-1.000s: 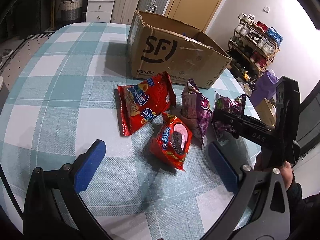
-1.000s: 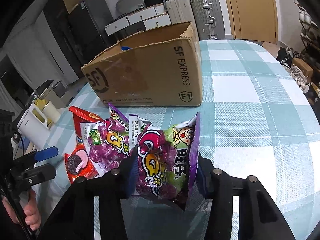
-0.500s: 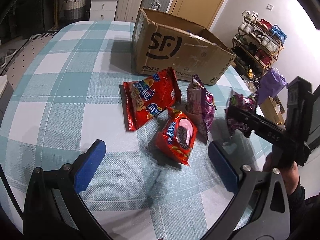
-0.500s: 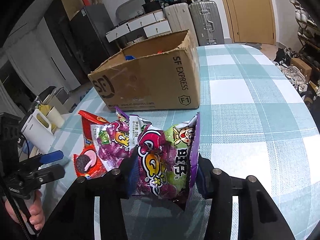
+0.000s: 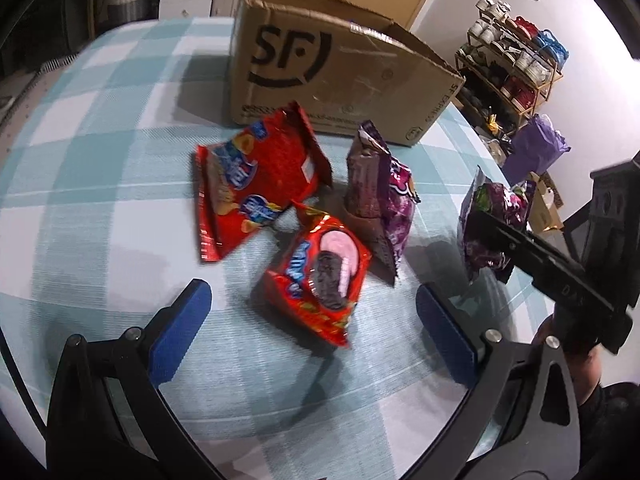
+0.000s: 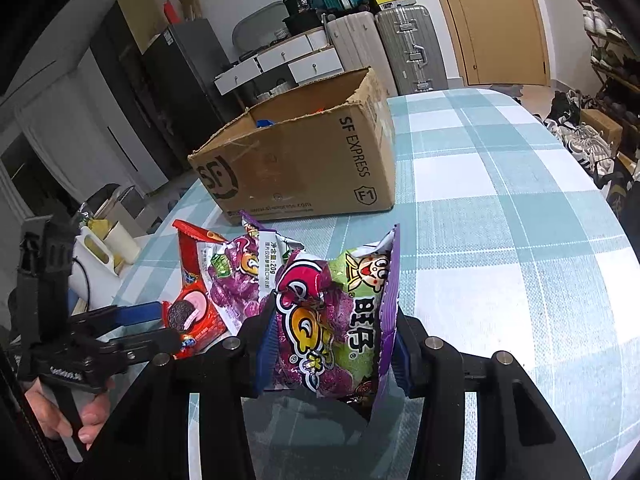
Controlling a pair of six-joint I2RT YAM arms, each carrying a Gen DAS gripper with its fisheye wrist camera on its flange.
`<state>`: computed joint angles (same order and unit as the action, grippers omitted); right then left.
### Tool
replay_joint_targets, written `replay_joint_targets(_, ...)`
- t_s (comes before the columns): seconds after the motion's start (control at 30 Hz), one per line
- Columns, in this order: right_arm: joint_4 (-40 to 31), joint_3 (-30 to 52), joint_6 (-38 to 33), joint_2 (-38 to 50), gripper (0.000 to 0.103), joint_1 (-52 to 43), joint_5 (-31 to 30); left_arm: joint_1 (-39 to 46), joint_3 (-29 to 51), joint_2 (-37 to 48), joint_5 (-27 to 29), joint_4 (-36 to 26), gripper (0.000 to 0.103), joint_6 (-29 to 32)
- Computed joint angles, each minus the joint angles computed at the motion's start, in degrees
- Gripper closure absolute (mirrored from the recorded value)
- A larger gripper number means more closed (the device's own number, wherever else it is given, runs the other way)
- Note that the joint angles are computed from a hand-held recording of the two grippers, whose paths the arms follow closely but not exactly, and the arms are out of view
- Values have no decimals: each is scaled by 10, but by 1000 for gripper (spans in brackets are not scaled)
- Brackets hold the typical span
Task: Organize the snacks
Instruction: 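Grasp the purple grape candy bag with the right tool, then grasp the red Oreo pack with the left tool while the right tool holds the grape bag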
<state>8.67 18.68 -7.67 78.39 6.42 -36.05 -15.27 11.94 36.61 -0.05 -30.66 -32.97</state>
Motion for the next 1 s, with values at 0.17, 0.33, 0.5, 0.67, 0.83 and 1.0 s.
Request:
replay_joint_targets(0.17, -7, -7, -7, -11, 56, -16, -16, 5, -4, 54, 5, 59, 2, -12)
replay_joint_targets(0.33, -10, -4, -11, -10, 56, -29, -28, -16, 6, 102, -14, 92, 6, -20)
replay_joint_targets(0.5, -9, -6, -15, -10, 56, -40, -41, -47, 15, 128, -38, 108, 24, -27)
replay_joint_targets(0.67, -12, -8, -20, -11, 56, -49, -47, -66, 13, 139, -40, 127, 62, -24)
replay_joint_targets(0.83, -26, -10, -25, -26, 56, -61, -53, -82, 6, 120, -55, 117, 64, -23)
replay_joint_targets(1.0, -52, -15, -30, -60, 56, -70, -60, -108, 18, 105, -86, 81, 64, -31)
